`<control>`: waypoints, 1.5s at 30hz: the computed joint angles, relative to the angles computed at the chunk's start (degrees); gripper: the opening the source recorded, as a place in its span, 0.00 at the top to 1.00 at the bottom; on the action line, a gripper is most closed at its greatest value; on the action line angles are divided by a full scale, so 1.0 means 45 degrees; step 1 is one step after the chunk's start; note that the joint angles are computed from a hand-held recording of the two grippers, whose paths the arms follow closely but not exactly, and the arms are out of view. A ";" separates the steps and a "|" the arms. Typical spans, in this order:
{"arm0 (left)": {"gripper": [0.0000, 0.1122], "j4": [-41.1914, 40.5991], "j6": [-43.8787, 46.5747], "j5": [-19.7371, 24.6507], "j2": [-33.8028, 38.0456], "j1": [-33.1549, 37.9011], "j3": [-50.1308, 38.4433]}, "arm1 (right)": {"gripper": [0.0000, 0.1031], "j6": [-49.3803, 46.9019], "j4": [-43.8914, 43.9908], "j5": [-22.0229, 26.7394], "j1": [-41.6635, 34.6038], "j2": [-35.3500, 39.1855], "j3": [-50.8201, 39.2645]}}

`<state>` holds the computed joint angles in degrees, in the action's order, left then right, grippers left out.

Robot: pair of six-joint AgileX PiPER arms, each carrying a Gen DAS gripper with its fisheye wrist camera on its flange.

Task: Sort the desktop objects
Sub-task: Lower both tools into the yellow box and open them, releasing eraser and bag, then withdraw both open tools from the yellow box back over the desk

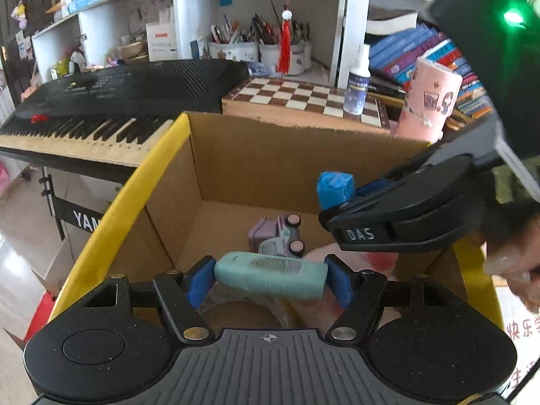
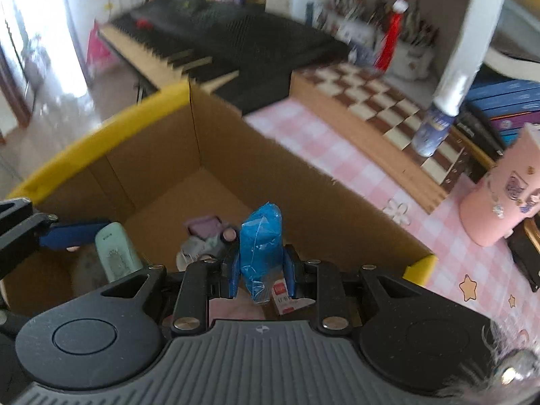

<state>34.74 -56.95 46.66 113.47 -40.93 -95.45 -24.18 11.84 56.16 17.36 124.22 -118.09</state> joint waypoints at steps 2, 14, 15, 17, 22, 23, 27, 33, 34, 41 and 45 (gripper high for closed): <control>0.36 -0.0111 -0.0010 -0.0100 -0.0028 0.0052 0.0071 | 0.77 -0.0063 -0.0360 0.0846 0.0117 0.0606 -0.1003; 0.30 0.0913 -0.0571 0.0460 0.0062 -0.0342 -0.0078 | 0.58 -0.0240 -0.0374 0.1413 0.0209 0.0934 -0.1510; 0.29 0.1150 -0.0762 0.0600 -0.0009 -0.0463 -0.0043 | 0.52 -0.0315 -0.0138 0.0992 0.0139 0.0592 -0.0938; 0.29 0.1681 -0.1393 0.0619 -0.0305 -0.0684 0.0287 | 0.52 -0.0412 0.0249 0.0422 0.0047 0.0199 -0.0342; 0.28 0.3608 -0.3776 0.0518 -0.1608 -0.1492 0.1806 | 0.51 -0.0503 0.1034 -0.1841 -0.0166 -0.2036 0.2777; 0.27 0.4005 -0.4273 0.0608 -0.1881 -0.1673 0.2106 | 0.50 -0.0582 0.1317 -0.2272 -0.0254 -0.2554 0.3442; 0.27 0.5250 -0.5899 0.0852 -0.3066 -0.2365 0.3360 | 0.49 -0.0974 0.2381 -0.3989 -0.0573 -0.4712 0.6047; 0.26 0.6738 -0.7763 0.1997 -0.4438 -0.3609 0.4949 | 0.48 -0.0359 0.2704 -0.6200 -0.0921 -0.7996 0.9639; 0.26 0.6926 -0.8063 0.2224 -0.4656 -0.3830 0.5217 | 0.48 -0.0075 0.2563 -0.6490 -0.0938 -0.8442 1.0106; 0.26 0.7484 -0.9657 0.4042 -0.6021 -0.5319 0.6690 | 0.44 0.5643 -0.1583 -0.8249 -0.0499 -1.1911 1.3649; 0.26 0.7484 -1.0336 0.4928 -0.6690 -0.6234 0.7342 | 0.44 1.0736 -0.6078 -0.8198 0.0220 -1.3783 1.5268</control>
